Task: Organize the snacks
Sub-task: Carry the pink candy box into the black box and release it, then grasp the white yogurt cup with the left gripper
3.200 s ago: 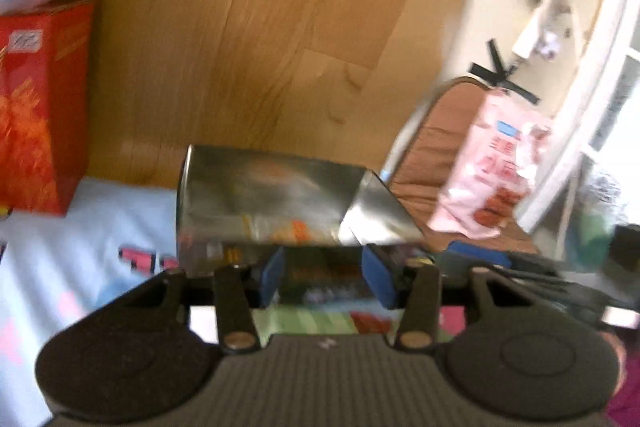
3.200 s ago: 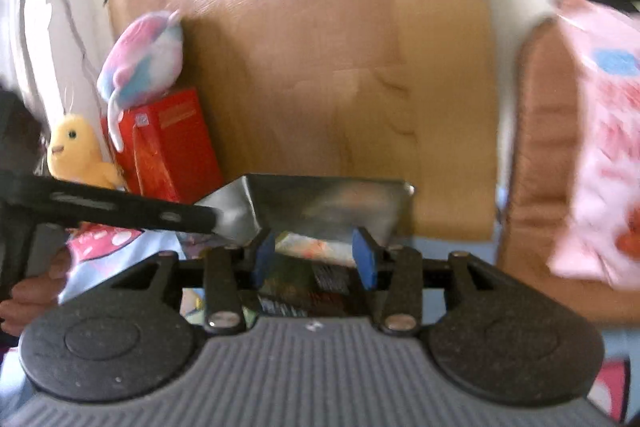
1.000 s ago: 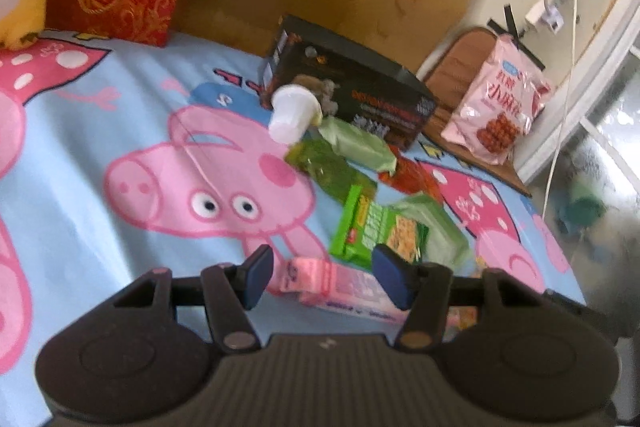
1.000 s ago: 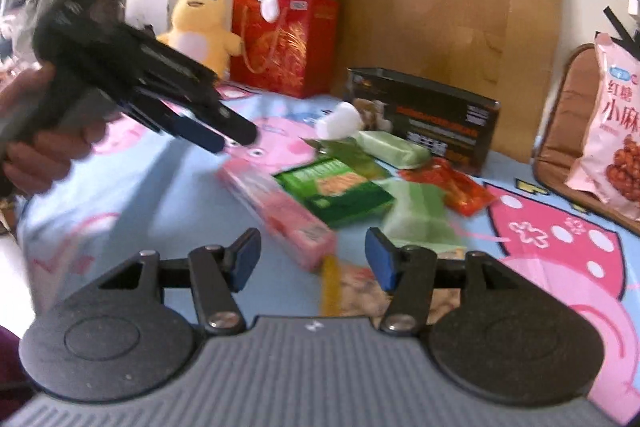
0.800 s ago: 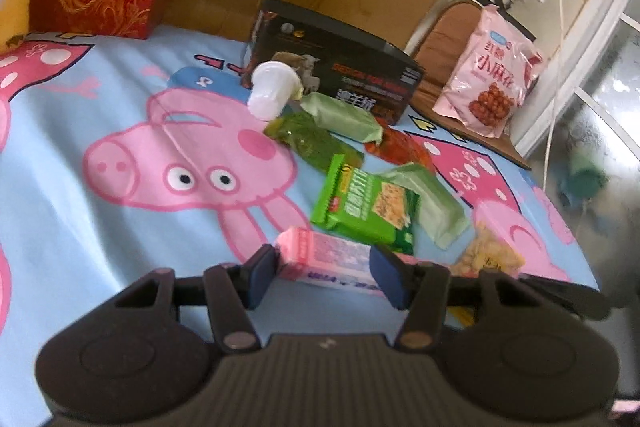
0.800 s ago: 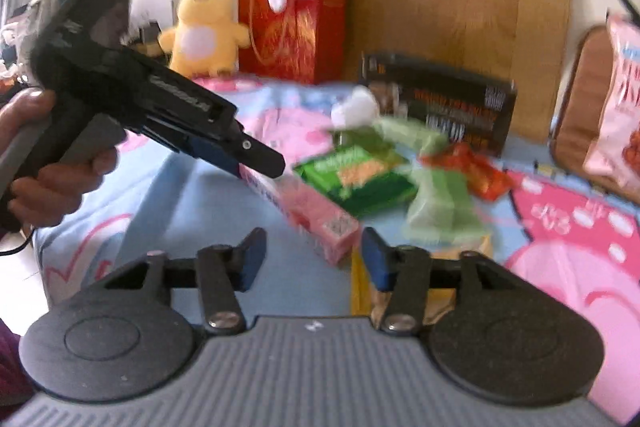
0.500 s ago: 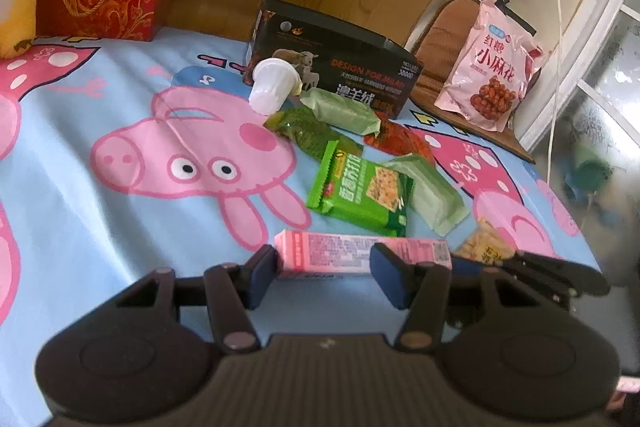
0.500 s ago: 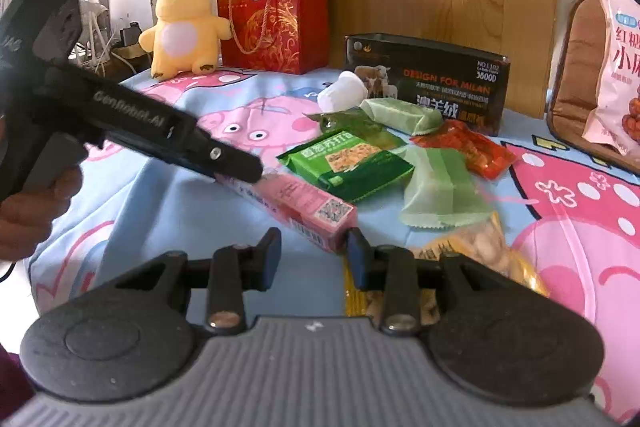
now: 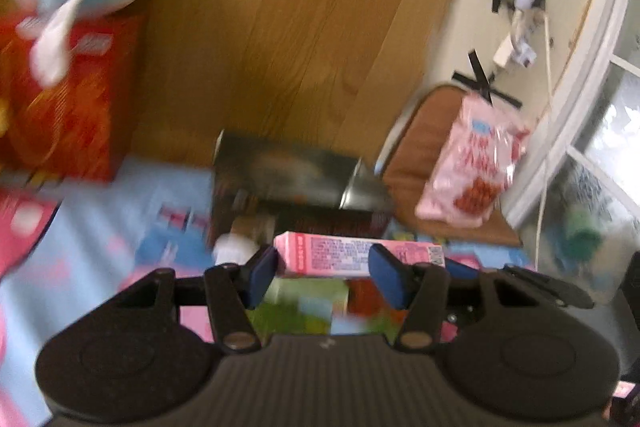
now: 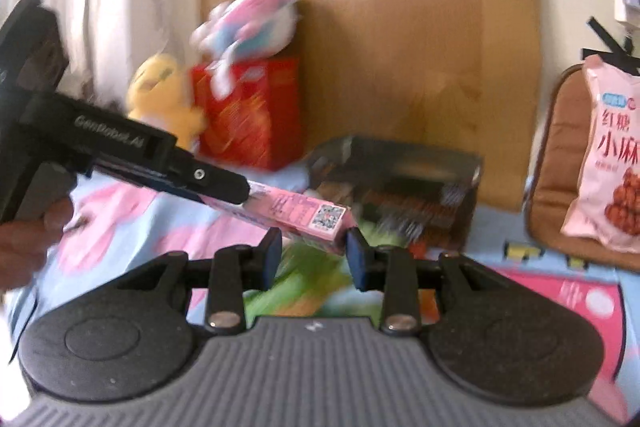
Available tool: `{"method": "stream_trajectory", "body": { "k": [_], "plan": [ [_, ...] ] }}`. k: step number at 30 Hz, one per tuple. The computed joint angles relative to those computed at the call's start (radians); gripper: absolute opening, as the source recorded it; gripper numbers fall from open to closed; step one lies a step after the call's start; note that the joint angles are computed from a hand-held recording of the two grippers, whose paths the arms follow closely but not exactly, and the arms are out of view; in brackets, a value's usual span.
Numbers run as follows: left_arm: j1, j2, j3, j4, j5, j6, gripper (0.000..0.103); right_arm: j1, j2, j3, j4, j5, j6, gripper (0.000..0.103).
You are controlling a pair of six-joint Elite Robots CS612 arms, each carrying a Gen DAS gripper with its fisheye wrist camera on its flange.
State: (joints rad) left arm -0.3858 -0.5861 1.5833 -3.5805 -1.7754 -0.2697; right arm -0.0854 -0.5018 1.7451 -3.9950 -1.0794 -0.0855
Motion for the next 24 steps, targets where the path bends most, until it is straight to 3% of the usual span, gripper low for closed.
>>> {"method": "stream_trajectory", "body": {
  "k": [5, 10, 13, 17, 19, 21, 24],
  "plan": [
    [-0.006, 0.069, -0.181, 0.130, 0.021, -0.009, 0.052, -0.011, 0.029, -0.166, 0.121, -0.055, 0.126, 0.037],
    [-0.005, 0.134, -0.300, 0.231, 0.028, -0.048, 0.054, -0.002, 0.059, -0.264, 0.245, -0.121, 0.079, 0.039],
    [0.002, 0.136, -0.290, 0.205, -0.010, -0.029, 0.065, -0.002, 0.068, -0.284, 0.302, -0.139, 0.087, 0.040],
    [0.019, 0.110, -0.203, 0.060, 0.023, -0.026, 0.072, -0.013, 0.068, -0.252, 0.222, -0.147, 0.160, 0.046],
    [0.031, 0.101, -0.171, 0.060, 0.018, -0.045, 0.070, -0.022, 0.064, -0.226, 0.182, -0.116, 0.167, 0.046],
    [0.039, 0.101, -0.150, 0.085, 0.012, -0.060, 0.069, -0.028, 0.054, -0.206, 0.217, -0.062, 0.130, 0.046],
    [0.043, 0.114, -0.153, 0.158, -0.002, -0.082, 0.050, -0.026, 0.041, -0.192, 0.340, 0.003, 0.058, 0.046]
  ]
}}
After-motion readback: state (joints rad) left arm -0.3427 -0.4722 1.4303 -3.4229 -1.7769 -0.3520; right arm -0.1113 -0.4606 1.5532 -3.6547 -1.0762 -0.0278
